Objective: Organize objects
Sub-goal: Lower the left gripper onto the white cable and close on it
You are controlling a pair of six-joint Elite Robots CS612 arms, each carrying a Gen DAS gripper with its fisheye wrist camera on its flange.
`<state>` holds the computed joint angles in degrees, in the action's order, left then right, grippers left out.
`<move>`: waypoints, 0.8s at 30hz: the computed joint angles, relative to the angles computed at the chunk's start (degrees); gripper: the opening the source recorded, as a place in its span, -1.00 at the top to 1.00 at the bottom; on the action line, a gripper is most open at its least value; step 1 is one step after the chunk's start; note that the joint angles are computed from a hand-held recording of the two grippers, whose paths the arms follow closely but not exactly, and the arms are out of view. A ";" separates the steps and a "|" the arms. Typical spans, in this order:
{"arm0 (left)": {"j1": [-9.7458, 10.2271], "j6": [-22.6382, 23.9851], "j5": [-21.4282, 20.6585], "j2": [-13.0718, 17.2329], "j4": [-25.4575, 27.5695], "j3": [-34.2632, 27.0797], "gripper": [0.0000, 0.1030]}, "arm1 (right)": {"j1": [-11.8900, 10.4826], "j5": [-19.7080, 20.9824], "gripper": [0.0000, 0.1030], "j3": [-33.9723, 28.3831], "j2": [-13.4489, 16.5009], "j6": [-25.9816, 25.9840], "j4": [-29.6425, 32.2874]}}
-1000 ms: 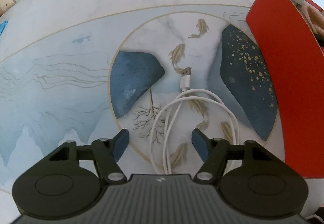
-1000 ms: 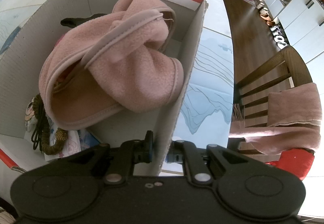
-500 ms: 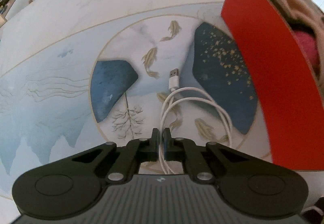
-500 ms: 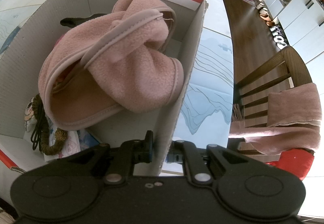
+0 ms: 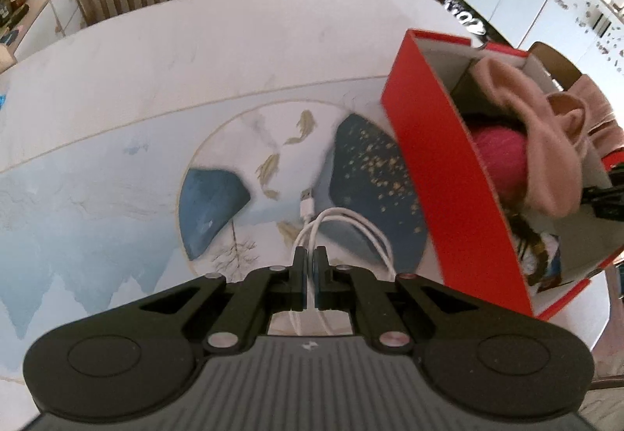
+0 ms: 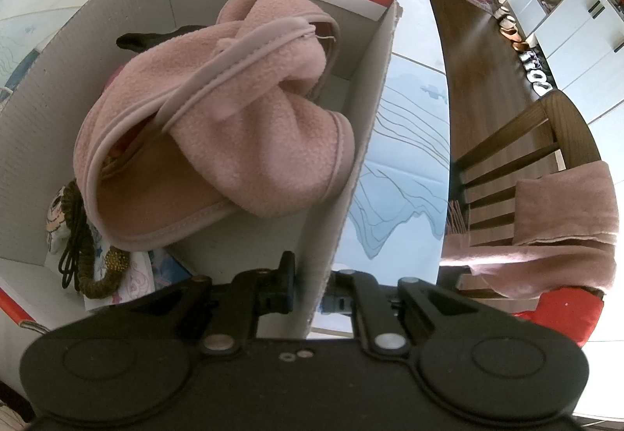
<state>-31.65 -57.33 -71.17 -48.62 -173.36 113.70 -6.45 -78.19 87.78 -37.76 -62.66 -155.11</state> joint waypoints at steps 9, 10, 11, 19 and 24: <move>1.30 0.74 -5.25 3.24 4.46 -2.63 0.96 | 0.01 -0.07 0.81 0.17 0.00 -0.05 -0.55; 1.39 0.26 -5.37 3.59 4.99 -2.87 0.96 | 0.02 -0.08 0.81 0.23 -0.03 -0.08 -0.63; 1.52 -0.03 -5.62 3.88 5.30 -3.04 0.96 | 0.01 -0.08 0.81 0.27 -0.05 -0.10 -0.71; 2.37 0.12 -9.76 4.97 5.69 -3.91 0.68 | 0.01 -0.04 0.81 0.52 -0.16 -0.12 -0.70; 1.93 1.30 -10.64 5.10 7.69 -4.38 0.10 | 0.01 0.02 0.81 0.54 -0.20 -0.01 -0.57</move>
<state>-29.72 -56.02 -81.80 -43.52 -165.68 109.32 -6.44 -78.18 88.32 -37.96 -62.67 -155.68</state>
